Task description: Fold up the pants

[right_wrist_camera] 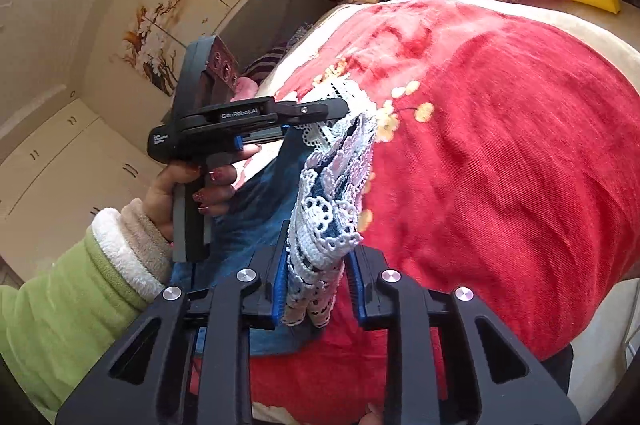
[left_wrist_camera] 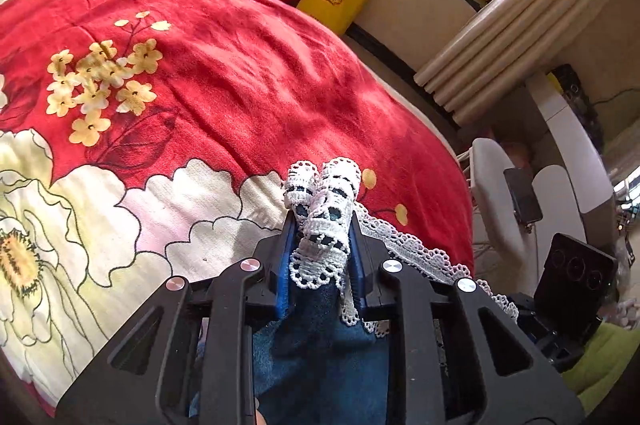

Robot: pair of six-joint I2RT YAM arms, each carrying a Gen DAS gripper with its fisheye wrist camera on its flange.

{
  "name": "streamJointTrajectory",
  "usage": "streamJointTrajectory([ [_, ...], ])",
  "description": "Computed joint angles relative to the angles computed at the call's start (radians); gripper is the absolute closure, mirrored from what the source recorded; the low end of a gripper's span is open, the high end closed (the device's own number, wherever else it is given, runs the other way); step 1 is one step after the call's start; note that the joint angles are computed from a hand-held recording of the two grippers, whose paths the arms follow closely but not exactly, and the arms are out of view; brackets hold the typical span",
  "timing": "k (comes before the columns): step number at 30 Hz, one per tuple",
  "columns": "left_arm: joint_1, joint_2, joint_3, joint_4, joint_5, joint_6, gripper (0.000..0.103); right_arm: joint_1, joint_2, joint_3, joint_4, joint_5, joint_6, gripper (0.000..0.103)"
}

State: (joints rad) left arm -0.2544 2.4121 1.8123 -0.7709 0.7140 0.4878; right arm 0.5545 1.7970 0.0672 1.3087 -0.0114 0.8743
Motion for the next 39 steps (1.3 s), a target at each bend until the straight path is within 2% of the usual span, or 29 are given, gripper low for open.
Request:
streamJointTrajectory([
  [5,0.093,-0.133,-0.134,0.011,0.135,0.065,0.087,0.121,-0.157,0.073,-0.158,0.033,-0.065,0.079],
  [8,0.165,-0.203,-0.204,0.002,0.19,0.112,0.087,0.182,-0.188,0.152,-0.255,0.04,-0.116,0.079],
  [14,0.337,-0.267,-0.307,-0.027,0.25,0.193,0.086,0.271,-0.084,0.349,-0.393,0.019,-0.176,0.079],
  [18,0.446,-0.252,-0.335,-0.043,0.27,0.227,0.082,0.313,0.011,0.475,-0.478,0.005,-0.207,0.079],
  [21,0.513,-0.225,-0.342,-0.052,0.291,0.235,0.075,0.336,0.084,0.568,-0.552,-0.002,-0.227,0.079],
  [23,0.553,-0.195,-0.329,-0.057,0.316,0.205,0.061,0.35,0.14,0.639,-0.619,-0.005,-0.247,0.079],
  [25,0.593,-0.163,-0.309,-0.074,0.349,0.171,0.041,0.366,0.201,0.7,-0.671,-0.006,-0.245,0.079],
  [27,0.625,-0.13,-0.274,-0.134,0.39,0.174,0.037,0.385,0.243,0.751,-0.718,-0.005,-0.257,0.078],
  [31,0.653,-0.143,-0.307,-0.161,0.373,0.196,0.031,0.415,0.271,0.795,-0.761,0.034,-0.296,0.073],
  [35,0.629,-0.195,-0.404,-0.027,0.288,0.125,0.031,0.408,0.244,0.756,-0.708,-0.027,-0.286,0.053],
  [36,0.62,-0.2,-0.418,-0.001,0.272,0.104,0.036,0.404,0.221,0.731,-0.691,-0.039,-0.277,0.051],
  [37,0.615,-0.194,-0.415,0.012,0.254,0.088,0.052,0.393,0.196,0.696,-0.659,-0.05,-0.271,0.05],
  [38,0.61,-0.191,-0.413,0.021,0.239,0.07,0.061,0.379,0.162,0.647,-0.614,-0.057,-0.264,0.048],
  [39,0.608,-0.184,-0.404,0.017,0.235,0.067,0.078,0.363,0.123,0.596,-0.573,-0.053,-0.256,0.047],
])
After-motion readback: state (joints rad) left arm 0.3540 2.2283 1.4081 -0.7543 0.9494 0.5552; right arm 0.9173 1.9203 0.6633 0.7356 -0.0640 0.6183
